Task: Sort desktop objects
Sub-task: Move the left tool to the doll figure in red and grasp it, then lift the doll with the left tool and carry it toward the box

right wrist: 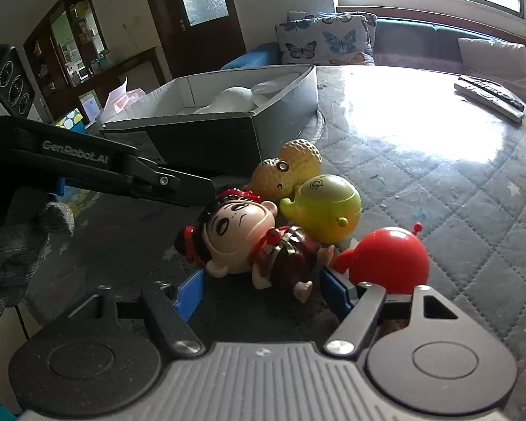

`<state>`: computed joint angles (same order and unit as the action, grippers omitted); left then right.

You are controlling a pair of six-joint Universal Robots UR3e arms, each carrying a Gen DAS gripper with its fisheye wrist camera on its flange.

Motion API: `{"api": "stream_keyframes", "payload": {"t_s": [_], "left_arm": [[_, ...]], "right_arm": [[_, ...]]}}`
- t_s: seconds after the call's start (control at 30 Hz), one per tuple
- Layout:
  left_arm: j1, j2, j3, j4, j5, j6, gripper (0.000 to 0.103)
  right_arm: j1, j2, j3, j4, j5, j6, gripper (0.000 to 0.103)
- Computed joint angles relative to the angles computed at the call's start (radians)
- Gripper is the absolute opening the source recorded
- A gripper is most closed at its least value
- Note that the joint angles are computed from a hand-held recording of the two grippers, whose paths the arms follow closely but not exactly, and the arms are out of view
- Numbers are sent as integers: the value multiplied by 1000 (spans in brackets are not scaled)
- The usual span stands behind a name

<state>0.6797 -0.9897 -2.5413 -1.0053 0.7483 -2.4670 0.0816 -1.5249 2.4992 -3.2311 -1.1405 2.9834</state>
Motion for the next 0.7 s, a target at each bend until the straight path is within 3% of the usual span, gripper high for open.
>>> {"api": "stream_keyframes", "payload": {"t_s": [0.1,0.3,0.6,0.7], "left_arm": [[-3,-28,7,11,-8,-10,31],[11,-90,71,-149,-52,45,31],[-5,-121,42,-65,-57,11,34],[-16,-165,36,-6,-61,-16,40]], "right_arm": [[-7,13,-1,-7,13,4,73],[-16,0,10,-10,34,-5,73],[-28,-6,14,-8,53,-9,71],[-25,-7,9,-3,50,-8,70]]}}
